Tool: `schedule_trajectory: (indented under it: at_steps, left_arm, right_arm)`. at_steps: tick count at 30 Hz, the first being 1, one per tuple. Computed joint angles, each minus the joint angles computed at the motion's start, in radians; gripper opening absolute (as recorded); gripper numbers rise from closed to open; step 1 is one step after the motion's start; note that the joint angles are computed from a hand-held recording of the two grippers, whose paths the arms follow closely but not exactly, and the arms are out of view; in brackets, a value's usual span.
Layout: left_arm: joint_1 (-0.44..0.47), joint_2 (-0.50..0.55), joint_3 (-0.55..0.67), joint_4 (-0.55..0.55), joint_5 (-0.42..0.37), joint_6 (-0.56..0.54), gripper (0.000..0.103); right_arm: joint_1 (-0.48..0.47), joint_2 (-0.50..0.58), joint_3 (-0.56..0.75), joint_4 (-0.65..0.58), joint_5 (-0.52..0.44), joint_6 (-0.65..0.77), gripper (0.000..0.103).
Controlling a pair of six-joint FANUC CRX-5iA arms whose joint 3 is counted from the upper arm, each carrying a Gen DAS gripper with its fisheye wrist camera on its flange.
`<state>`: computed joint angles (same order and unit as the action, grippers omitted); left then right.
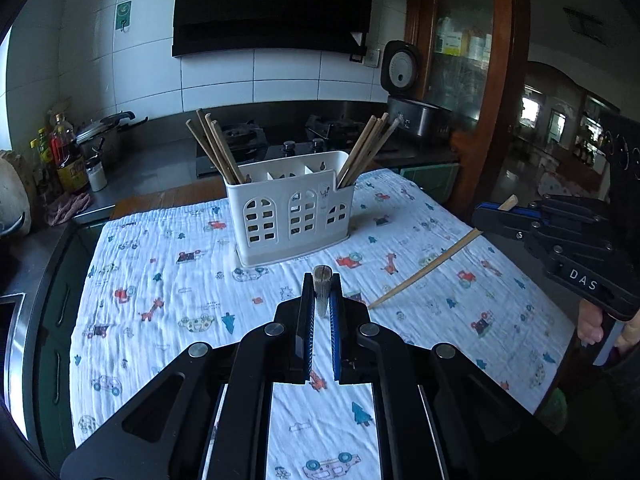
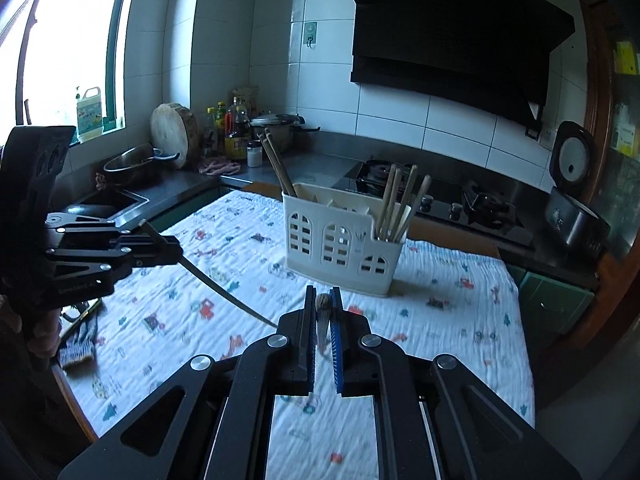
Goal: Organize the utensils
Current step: 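Insert the left tool's chopstick into the white holder and open while the right tool does likewise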
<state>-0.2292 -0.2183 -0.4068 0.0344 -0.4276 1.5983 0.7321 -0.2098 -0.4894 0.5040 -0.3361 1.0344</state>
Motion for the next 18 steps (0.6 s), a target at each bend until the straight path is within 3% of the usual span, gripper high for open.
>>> schedule_trajectory:
  at_steps: [4,12,15,18]
  left_arm:
    - [0.024,0.017,-0.002,0.094,0.014,-0.103,0.006]
    - [0.066,0.067,0.085,0.223,-0.008,-0.235,0.006]
    - [0.071,0.08,0.142,0.216,-0.01,-0.239,0.006]
    - [0.063,0.102,0.237,0.117,-0.022,-0.173,0.006]
  right_arm:
    - [-0.005,0.034,0.048,-0.03,-0.015,0.042,0.007]
    - [-0.045,0.116,0.306,-0.32,-0.158,0.348,0.007]
    - [-0.078,0.15,0.436,-0.46,-0.23,0.472,0.007]
    - [-0.09,0.17,0.5,-0.479,-0.251,0.496,0.007]
